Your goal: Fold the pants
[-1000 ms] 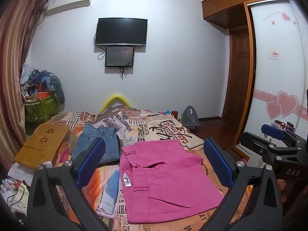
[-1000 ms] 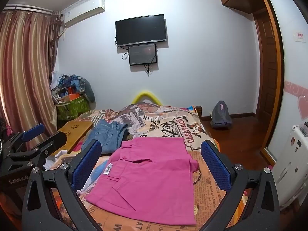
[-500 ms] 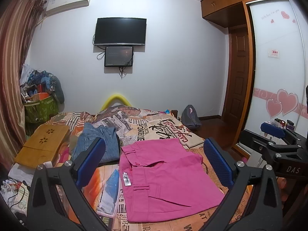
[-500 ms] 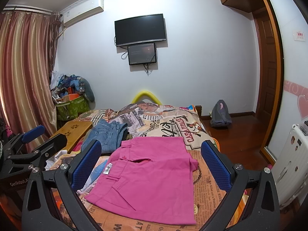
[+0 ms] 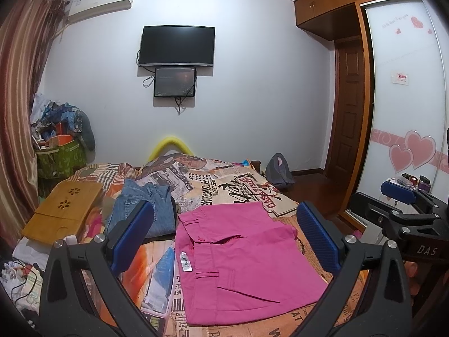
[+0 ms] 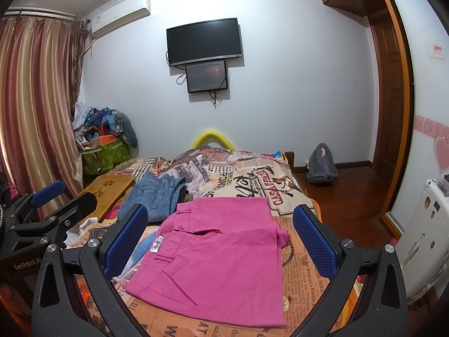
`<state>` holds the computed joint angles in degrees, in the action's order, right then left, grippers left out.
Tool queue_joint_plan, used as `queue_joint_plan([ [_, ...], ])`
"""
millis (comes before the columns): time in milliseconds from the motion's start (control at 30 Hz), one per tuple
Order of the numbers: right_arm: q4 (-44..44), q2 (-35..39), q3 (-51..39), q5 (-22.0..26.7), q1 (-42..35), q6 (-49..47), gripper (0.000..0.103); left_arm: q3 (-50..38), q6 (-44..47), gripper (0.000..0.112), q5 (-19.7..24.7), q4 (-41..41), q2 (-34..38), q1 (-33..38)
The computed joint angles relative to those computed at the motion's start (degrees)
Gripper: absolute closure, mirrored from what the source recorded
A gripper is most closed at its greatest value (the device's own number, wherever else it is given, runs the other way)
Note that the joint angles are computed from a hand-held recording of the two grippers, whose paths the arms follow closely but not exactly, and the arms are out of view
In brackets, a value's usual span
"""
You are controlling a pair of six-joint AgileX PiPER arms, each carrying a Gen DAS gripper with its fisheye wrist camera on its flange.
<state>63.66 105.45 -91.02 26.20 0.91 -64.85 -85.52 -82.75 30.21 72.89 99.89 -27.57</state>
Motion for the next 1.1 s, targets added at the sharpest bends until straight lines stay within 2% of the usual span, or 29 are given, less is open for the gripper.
queue_joint_plan([
  [1100,-0.50,-0.39,0.30,-0.05,0.31,0.39,0.000,-0.42,0.83,0.009,0.02,-0.45,-0.26,0.29],
])
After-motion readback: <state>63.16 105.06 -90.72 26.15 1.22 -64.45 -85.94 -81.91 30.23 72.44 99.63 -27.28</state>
